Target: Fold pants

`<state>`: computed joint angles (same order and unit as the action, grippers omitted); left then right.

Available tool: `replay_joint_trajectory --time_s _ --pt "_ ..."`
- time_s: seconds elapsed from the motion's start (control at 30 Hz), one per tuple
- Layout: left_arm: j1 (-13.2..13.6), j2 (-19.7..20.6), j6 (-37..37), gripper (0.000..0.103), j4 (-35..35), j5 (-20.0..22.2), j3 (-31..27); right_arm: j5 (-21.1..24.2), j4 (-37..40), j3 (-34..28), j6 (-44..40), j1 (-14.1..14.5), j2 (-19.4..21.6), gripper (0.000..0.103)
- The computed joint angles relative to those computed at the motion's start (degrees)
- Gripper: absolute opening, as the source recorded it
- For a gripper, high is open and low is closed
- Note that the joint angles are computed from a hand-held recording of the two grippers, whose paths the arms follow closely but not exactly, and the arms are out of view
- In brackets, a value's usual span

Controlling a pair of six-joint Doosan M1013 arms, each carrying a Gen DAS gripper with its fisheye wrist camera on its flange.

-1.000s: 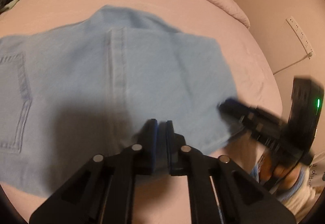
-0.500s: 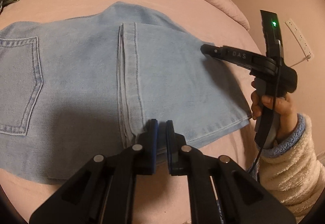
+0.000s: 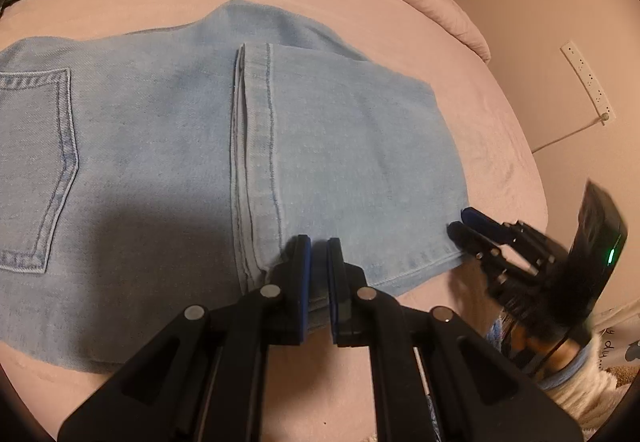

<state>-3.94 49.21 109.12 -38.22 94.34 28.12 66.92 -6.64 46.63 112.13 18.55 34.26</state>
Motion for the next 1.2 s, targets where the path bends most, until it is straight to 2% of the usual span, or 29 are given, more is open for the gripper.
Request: replay_joint_trajectory --time_s 0.03,0.1,0.2,0.27,0.43,0.57,0.6,0.67,0.73,0.87,1.0,1.2 --pt "0.1 0.2 -0.3 0.008 -0.3 0.2 -0.3 0.5 -1.4 0.7 -0.4 0.6 0.0 0.033" --pt "0.7 0.8 -2.3 0.008 -2.1 1.1 -1.2 -2.4 -6.4 2.6 1.0 1.9 -0.4 0.032" --pt "2.4 0.5 -4.5 0.017 -6.8 0.9 -0.5 1.3 -4.9 -0.6 0.9 1.5 0.7 0.032" --pt "3.6 -1.1 -4.2 0.036 -7.4 -1.4 1.7 0.4 -2.9 -1.1 0.5 1.3 0.4 0.033" --pt "7.4 -4.4 -8.0 0.038 -7.5 -6.0 7.8 -3.4 1.2 -1.7 -2.8 2.0 0.6 0.033" --pt "10.8 -8.0 -12.6 0.039 -8.2 -11.9 15.0 -1.8 6.5 -6.6 -7.3 2.8 3.9 0.033" --pt "11.6 -8.8 -14.3 0.041 -8.6 -13.7 16.7 -1.3 7.3 -8.0 -8.3 3.1 4.8 0.033" --pt "12.8 -9.8 -18.3 0.058 -8.3 -17.5 19.3 -0.4 8.3 -11.1 -10.6 3.7 6.6 0.033" --pt "13.7 -9.8 -23.0 0.059 -9.2 -19.7 20.4 1.1 9.6 -14.5 -12.7 4.0 8.5 0.033" --pt "13.8 -9.4 -27.2 0.06 -11.0 -22.7 20.9 3.7 11.2 -19.6 -13.7 4.2 11.4 0.033" --pt "13.6 -9.1 -31.6 0.062 -10.4 -27.3 20.8 4.7 11.8 -21.2 -12.7 4.0 12.2 0.033" --pt "13.3 -8.2 -33.6 0.062 -9.4 -33.1 19.8 6.1 11.7 -23.8 -10.9 3.8 13.5 0.033"
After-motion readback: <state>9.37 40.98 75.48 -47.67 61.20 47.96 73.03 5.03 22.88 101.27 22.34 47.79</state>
